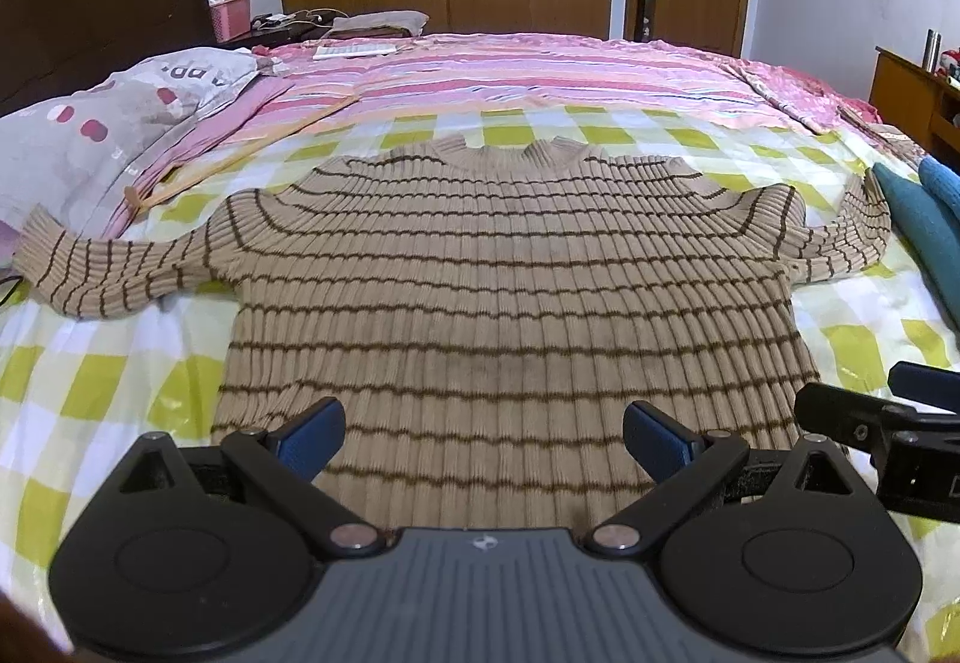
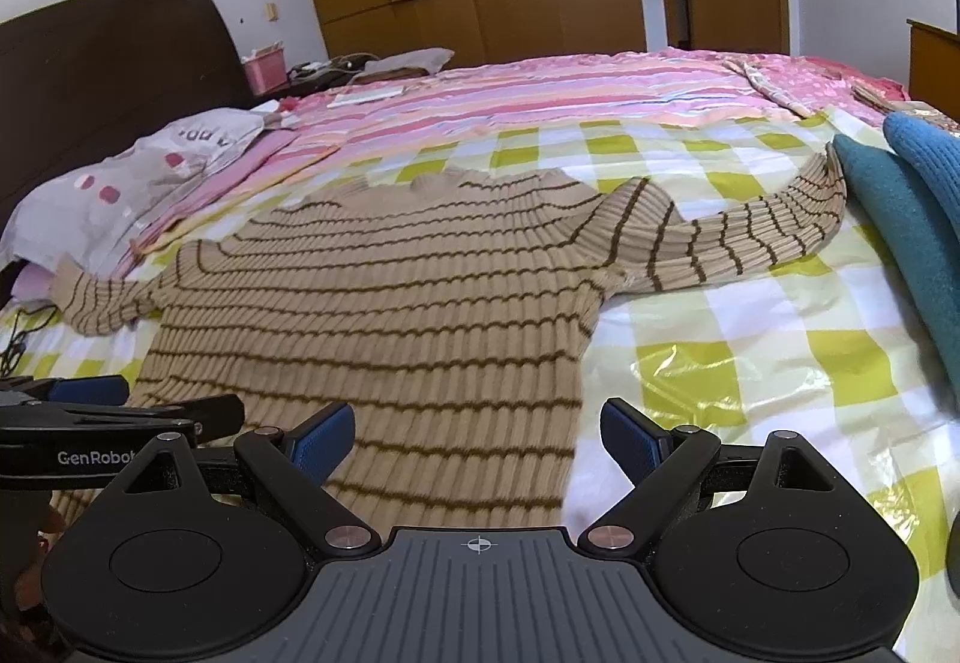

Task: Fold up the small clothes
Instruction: 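Move the right gripper to the sleeve cuff beside the blue towels and grasp it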

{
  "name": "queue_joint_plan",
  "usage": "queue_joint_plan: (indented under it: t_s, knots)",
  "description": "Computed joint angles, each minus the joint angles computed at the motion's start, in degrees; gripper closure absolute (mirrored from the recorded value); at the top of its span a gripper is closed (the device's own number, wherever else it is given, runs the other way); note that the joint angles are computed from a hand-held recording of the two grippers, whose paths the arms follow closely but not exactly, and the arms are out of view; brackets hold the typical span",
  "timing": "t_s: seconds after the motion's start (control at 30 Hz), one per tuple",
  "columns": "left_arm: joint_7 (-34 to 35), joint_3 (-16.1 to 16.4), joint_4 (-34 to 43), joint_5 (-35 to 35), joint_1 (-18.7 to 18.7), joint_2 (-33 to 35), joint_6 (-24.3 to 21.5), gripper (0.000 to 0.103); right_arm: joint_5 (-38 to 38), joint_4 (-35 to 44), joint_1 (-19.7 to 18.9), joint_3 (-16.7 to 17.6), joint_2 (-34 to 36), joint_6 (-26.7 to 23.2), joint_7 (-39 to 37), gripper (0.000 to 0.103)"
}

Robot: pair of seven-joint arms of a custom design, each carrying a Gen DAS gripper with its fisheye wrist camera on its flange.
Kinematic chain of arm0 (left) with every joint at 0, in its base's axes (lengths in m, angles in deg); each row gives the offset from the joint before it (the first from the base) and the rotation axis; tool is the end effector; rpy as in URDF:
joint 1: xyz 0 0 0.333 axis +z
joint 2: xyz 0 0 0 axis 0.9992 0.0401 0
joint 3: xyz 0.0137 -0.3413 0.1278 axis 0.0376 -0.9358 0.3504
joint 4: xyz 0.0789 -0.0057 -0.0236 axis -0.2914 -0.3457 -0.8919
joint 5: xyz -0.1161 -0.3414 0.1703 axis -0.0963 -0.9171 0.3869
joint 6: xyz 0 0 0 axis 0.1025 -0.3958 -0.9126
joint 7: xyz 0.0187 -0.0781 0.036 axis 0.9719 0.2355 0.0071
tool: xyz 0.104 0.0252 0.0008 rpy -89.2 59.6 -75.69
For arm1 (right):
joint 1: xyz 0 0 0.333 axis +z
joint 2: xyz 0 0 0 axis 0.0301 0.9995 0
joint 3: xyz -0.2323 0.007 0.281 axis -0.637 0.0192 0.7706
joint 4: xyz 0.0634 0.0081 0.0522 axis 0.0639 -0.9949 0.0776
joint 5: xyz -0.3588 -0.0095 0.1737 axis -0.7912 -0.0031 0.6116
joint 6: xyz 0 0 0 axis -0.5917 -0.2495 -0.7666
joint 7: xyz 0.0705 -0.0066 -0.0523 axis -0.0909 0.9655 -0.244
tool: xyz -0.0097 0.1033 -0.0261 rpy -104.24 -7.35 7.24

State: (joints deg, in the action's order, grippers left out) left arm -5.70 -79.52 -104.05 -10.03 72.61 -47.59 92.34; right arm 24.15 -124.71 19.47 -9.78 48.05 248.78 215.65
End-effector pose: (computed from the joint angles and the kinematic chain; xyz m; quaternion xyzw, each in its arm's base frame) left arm 0.6791 -0.2761 0.5224 -0.5282 0.7496 -0.3262 0.2296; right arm 0.6046 0.2099 0.5156 -0.5433 0.7163 -0.2831 0.3340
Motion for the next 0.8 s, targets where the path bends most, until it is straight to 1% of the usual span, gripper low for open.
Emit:
queue_joint_plan:
  t_s: [0.3,0.37,0.47,0.57,0.8]
  knots:
    - [0.66,0.04,5.42,0.59,-1.32,3.4,-2.4,0.0,-1.06,1.2,-0.82,-1.4,1.16,1.42,0.22,0.014]
    - [1.11,-0.07,6.84,0.72,-1.65,4.31,-2.99,0.0,-0.62,1.26,-1.17,-1.67,1.4,2.18,-0.2,0.016]
    - [1.65,-0.23,8.72,0.65,-2.11,5.52,-3.75,0.0,0.35,1.18,-1.52,-2.18,1.65,3.27,-0.81,0.017]
    - [2.15,-0.36,10.61,0.5,-2.59,6.7,-4.69,0.0,-0.61,1.38,-1.3,-2.98,1.79,3.22,-0.12,0.017]
    - [3.33,-0.5,14.32,0.34,-3.66,9.01,-6.44,0.0,0.14,1.42,-2.3,-3.8,2.04,3.92,0.36,0.017]
